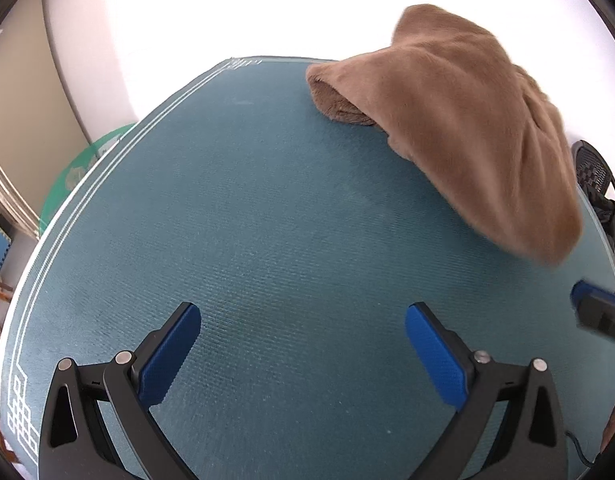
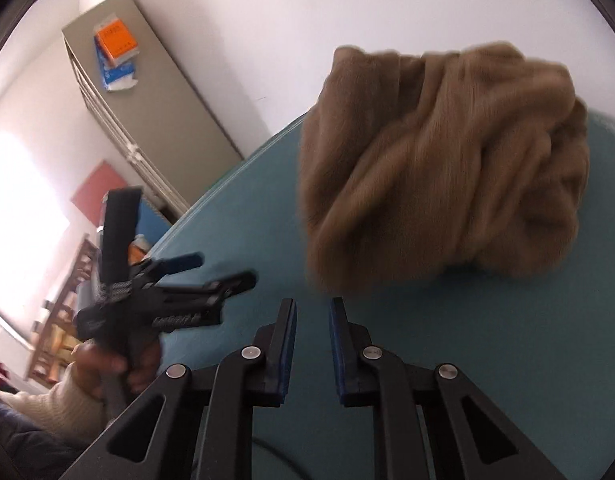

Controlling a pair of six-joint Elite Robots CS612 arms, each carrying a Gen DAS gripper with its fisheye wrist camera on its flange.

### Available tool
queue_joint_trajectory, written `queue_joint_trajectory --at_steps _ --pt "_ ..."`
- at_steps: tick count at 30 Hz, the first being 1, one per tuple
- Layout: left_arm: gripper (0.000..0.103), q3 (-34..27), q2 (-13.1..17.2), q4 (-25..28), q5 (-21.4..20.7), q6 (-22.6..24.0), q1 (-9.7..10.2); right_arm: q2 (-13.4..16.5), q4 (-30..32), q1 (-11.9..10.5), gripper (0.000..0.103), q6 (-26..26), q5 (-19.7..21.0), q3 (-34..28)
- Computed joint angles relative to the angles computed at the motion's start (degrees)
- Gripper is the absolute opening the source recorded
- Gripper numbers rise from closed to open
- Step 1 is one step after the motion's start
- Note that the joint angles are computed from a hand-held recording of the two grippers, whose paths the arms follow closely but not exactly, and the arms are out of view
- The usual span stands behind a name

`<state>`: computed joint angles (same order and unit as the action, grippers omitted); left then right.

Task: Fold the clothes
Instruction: 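Reach the right gripper into the crumpled brown sweatshirt and grasp it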

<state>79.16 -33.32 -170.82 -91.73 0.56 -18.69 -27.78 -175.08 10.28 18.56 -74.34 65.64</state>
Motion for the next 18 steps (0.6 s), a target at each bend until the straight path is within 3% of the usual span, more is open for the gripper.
queue_joint_trajectory --at_steps 3,5,6,7,9,11,13,18 --pt "0.103 0.5 -0.5 -0.1 -0.1 0.1 0.0 -0.3 -3.8 0.8 0.019 0.5 -8.9 -0.6" --pt "0.103 0.8 -0.8 -0.5 -0.7 0.0 0.17 1.7 -5.1 0.7 0.021 0.9 -9.9 -4.5" --pt "0.103 1.0 -1.0 -0.7 -1.0 -0.1 0.3 3.2 -5.2 0.6 0.029 0.8 -10.1 -7.3" --pt "0.103 1.2 -1.1 -0.9 -1.3 -0.3 0.43 4.4 -5.0 0.5 0.055 0.4 -10.4 -9.9" --pt "0.103 1.4 -1.4 -1.3 -1.6 -0.6 0.75 4.8 -5.0 0.0 0.098 -1.7 -13.0 -11.8" --pt "0.103 1.7 -1.6 -1.6 -1.8 -1.2 1.17 4.9 -5.2 -0.5 0.098 -1.3 -13.9 -12.4" --pt "0.103 1.6 -1.6 -1.4 -2.0 -1.6 1.6 6.8 -2.3 -1.5 0.098 -0.6 -10.3 -17.0" --pt "0.103 1.5 -1.6 -1.6 -2.3 -2.4 2.54 17.5 7.6 -3.2 0.098 8.4 -5.2 -37.6"
